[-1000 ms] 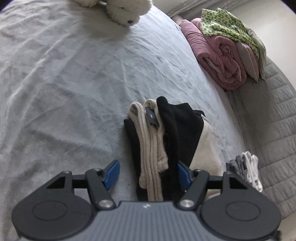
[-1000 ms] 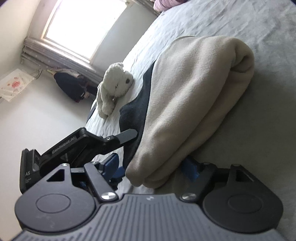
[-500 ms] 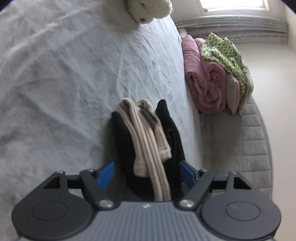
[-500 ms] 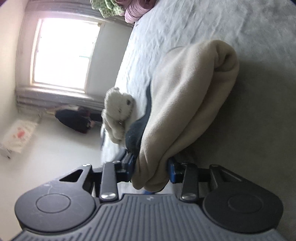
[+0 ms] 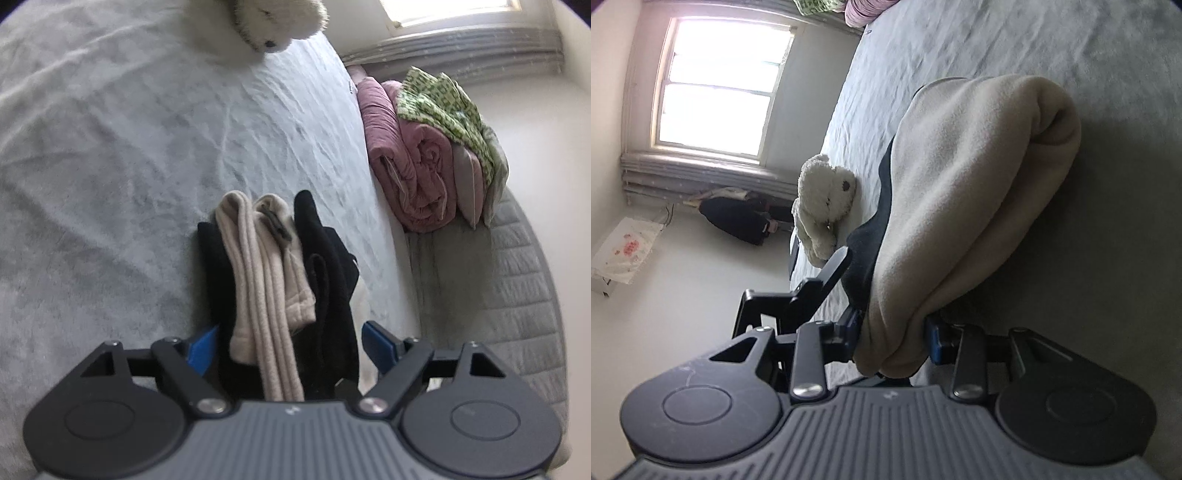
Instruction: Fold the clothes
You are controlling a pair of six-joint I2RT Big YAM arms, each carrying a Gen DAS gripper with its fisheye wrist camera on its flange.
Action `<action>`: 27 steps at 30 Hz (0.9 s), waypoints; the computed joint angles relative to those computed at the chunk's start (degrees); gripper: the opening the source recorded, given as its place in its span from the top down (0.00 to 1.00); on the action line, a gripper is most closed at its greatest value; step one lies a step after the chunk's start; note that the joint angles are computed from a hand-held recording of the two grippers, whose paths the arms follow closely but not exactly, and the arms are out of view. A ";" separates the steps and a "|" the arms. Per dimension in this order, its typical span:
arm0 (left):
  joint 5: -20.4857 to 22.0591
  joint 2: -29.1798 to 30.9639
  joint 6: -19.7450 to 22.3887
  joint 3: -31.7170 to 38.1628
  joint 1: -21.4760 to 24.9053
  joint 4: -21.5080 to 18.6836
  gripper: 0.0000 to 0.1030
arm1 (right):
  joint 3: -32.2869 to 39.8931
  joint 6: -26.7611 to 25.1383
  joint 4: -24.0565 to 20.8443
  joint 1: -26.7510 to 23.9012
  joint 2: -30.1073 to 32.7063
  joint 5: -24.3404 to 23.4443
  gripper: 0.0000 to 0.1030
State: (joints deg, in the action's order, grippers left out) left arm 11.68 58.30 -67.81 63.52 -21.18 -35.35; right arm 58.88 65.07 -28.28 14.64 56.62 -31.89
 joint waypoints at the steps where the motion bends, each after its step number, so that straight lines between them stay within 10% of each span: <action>1: -0.20 0.10 0.45 0.16 -0.06 -0.23 0.20 | -0.12 -0.34 -0.13 -0.16 -0.16 -0.22 0.61; 13: -5.07 1.21 6.59 2.67 -1.94 -6.57 0.52 | 0.73 -7.94 -4.96 -0.29 -0.60 -0.04 0.59; 23: -6.38 1.06 9.41 2.91 -2.19 -9.30 0.54 | 9.25 -43.54 -25.30 -11.23 1.58 -7.78 0.33; 27: -7.06 1.38 8.98 3.13 -2.68 -9.15 0.54 | 10.51 -45.41 -25.75 -18.30 1.88 -6.08 0.24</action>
State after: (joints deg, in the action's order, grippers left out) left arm 4.61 59.68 -58.83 66.64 -23.86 -44.51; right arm 69.39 19.66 -54.04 -3.66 58.51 -37.97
